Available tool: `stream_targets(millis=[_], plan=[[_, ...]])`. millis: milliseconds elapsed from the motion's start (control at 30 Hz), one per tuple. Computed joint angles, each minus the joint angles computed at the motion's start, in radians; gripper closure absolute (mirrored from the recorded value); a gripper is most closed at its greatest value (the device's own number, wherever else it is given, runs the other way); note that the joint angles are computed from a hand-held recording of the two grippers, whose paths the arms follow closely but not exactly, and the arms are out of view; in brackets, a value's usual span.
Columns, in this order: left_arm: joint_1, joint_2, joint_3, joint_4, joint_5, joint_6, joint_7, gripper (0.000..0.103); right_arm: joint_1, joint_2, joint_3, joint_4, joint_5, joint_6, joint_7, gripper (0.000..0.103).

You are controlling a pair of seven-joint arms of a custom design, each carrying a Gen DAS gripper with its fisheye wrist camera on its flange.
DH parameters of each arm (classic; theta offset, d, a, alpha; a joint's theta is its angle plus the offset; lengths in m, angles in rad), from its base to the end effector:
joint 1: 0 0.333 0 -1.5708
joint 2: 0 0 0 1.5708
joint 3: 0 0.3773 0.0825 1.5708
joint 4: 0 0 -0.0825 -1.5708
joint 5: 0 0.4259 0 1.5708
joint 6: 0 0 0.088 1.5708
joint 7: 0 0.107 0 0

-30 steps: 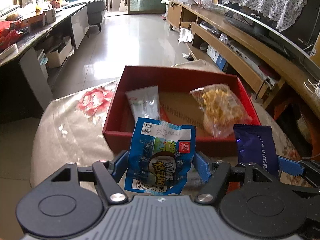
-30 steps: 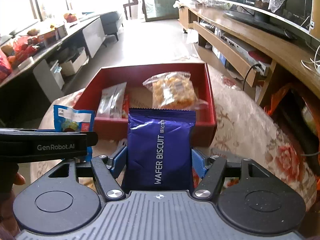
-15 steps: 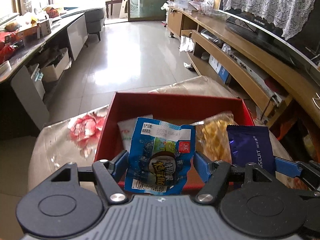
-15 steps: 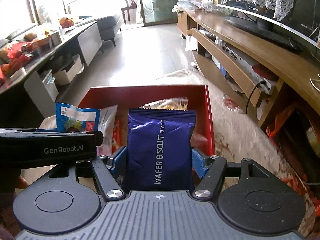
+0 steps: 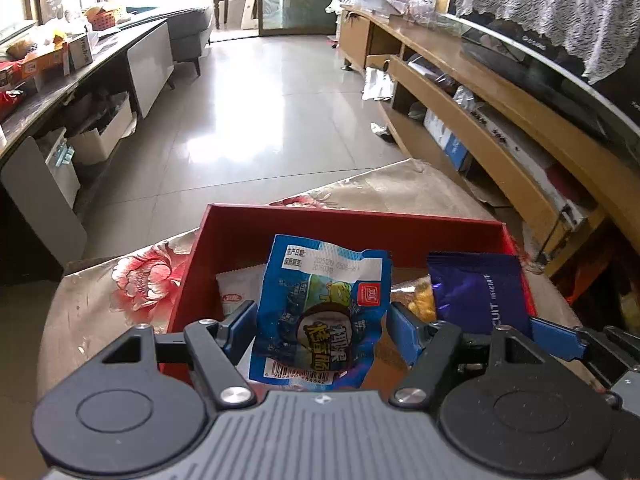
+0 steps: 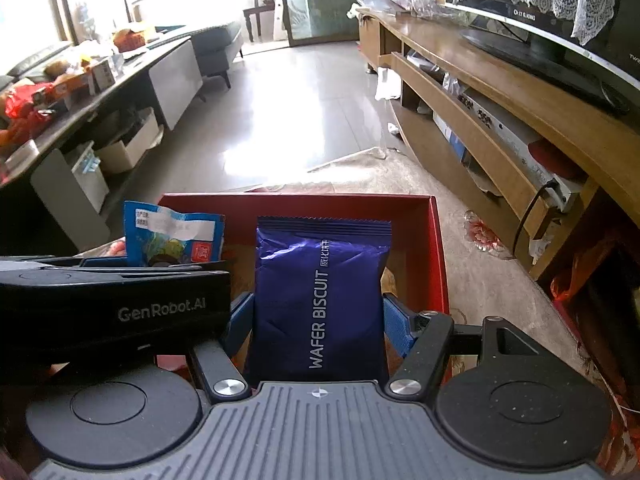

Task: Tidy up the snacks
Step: 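Carry the blue packet in the left tool while the right tool carries the wafer packet over the box, then lower both packets into the box and open both tools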

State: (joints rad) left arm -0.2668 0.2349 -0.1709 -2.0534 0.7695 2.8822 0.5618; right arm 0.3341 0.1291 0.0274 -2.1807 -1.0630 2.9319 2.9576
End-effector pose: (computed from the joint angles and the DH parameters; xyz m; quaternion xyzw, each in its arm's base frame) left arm 0.5882 -0.3126 0.4149 -0.6325 0.6995 -0.2667 0.1987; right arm 0.5534 0.2684 0.4110 -0.6441 0.6725 -0.2263 0.2858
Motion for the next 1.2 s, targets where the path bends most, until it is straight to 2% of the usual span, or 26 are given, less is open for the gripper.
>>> stream_targets(millis=[300, 733, 933, 1200], plan=[[0.002, 0.057, 0.003, 0.050, -0.031, -0.037, 0.011, 0.032, -0.006, 0.053, 0.004, 0.039, 0.130, -0.027, -0.119, 0.030], [0.016, 0.104, -0.002, 0.090, -0.093, -0.062, 0.034, 0.031, 0.022, 0.099, -0.019, 0.092, 0.132, -0.062, -0.149, 0.029], [0.050, 0.126, -0.044, 0.105, -0.201, -0.089, 0.124, 0.031, 0.025, 0.112, -0.014, 0.108, 0.147, -0.096, -0.194, 0.024], [0.023, 0.107, -0.017, 0.093, -0.185, -0.077, 0.112, 0.025, 0.026, 0.106, -0.025, 0.099, 0.150, -0.095, -0.181, 0.018]])
